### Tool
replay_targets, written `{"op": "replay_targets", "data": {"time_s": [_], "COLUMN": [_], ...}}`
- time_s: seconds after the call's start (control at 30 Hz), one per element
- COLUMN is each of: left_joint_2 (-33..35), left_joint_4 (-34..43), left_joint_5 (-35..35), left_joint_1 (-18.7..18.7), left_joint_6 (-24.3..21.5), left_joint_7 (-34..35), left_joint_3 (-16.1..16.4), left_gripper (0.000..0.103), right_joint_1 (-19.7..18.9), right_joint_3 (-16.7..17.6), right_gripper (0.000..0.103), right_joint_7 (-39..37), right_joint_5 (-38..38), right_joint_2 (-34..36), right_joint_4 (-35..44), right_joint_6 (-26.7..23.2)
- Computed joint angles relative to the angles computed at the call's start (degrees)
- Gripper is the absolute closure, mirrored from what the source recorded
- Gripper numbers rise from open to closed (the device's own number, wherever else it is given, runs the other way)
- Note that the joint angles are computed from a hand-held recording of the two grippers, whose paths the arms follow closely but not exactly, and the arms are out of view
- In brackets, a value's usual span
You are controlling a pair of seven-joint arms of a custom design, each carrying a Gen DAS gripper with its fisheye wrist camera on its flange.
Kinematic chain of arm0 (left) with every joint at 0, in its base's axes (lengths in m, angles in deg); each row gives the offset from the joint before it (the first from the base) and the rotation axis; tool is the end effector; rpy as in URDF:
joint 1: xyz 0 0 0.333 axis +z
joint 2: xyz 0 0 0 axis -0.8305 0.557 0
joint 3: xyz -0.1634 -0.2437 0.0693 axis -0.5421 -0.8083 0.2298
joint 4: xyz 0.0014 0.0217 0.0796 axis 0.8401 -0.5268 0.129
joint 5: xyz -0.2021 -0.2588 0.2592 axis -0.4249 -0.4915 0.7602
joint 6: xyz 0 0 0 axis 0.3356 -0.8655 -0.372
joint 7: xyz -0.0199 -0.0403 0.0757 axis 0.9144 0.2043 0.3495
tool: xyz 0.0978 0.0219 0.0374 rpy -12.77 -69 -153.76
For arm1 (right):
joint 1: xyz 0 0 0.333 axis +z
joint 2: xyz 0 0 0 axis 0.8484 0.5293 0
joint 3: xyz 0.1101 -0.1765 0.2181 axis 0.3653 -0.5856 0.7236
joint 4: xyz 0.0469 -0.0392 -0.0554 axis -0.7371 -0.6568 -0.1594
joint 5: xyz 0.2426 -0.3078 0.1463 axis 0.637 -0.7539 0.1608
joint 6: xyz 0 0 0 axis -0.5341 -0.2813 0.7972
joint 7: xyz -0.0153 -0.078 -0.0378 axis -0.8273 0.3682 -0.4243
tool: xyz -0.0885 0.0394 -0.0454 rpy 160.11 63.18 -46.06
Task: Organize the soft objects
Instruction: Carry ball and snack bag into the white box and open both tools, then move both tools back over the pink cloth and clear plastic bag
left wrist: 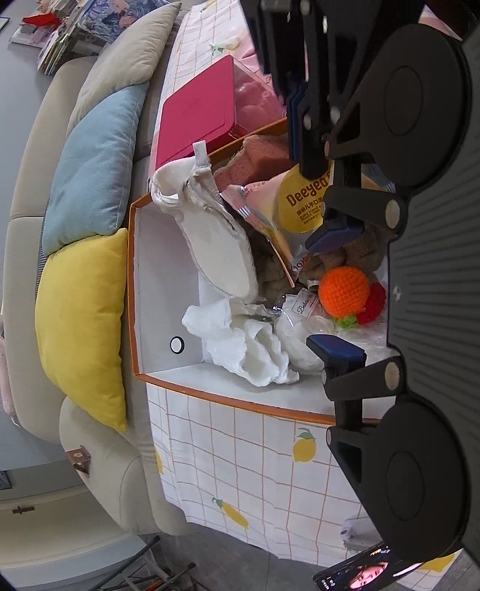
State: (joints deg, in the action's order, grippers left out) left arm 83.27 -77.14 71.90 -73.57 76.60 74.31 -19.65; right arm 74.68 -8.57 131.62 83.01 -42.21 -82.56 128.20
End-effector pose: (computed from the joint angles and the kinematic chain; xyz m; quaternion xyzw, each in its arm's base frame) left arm 0.5546 -0.3248 0.4454 -0.5821 0.7494 -0.2436 0.2005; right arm 0.5774 0.2116 0.4489 -0.7550 0.5713 -0.1045 0.3044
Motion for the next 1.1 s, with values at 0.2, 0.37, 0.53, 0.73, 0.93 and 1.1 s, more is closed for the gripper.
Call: {"op": "replay_targets", "data": {"time_s": [0.2,0.37,0.53,0.73,0.93,1.1], "left_joint_2": [-0.8,-1.3,-1.8,-2.6,-4.3,-5.1], "left_joint_4": [-0.9,-1.2,-1.0,-0.7,-1.5,-1.9], "left_joint_5": [1.0,1.2,1.5,2.7,6.0,8.0], "left_joint_1": [0.0,0.2,0.1,-0.9,-2.2,-3.3], "left_joint_6": [-0.3,-0.6,-0.7,-0.1,3.7,6.8], "left_joint_7": [-1.0,-1.5,-1.1,-2.4,-6.5,-9.1], "left_joint_3": [0.0,-0.1,-0.5,-1.3,-2.4,-3.6], "left_gripper": [0.045,0.045,0.045,0.045,0.045,0.045], "right_joint_1": [0.2,0.0,-0.6,-0.6,-0.9,-3.3], "right_joint_3": [-0.4,-0.4,0.1,-0.2,-1.5,-1.7], "right_gripper": [0.098,0.097,0.096,0.093,0.083,0.074], "right_joint_7": [6.6,8.3,7.2,6.1,9.2,15.2], "right_joint_5": [-9.3,-13.2,-11.9,-9.9,-7.1,-11.5], "right_joint_2": [5.1,7.5,5.3,-1.9,-11.0,-19.0], "right_joint_4": [4.9,6.8,4.6,-2.2,-10.9,-18.7], "right_joint_6": [-3.2,-4.1,-2.8,2.3,8.7,13.2]}}
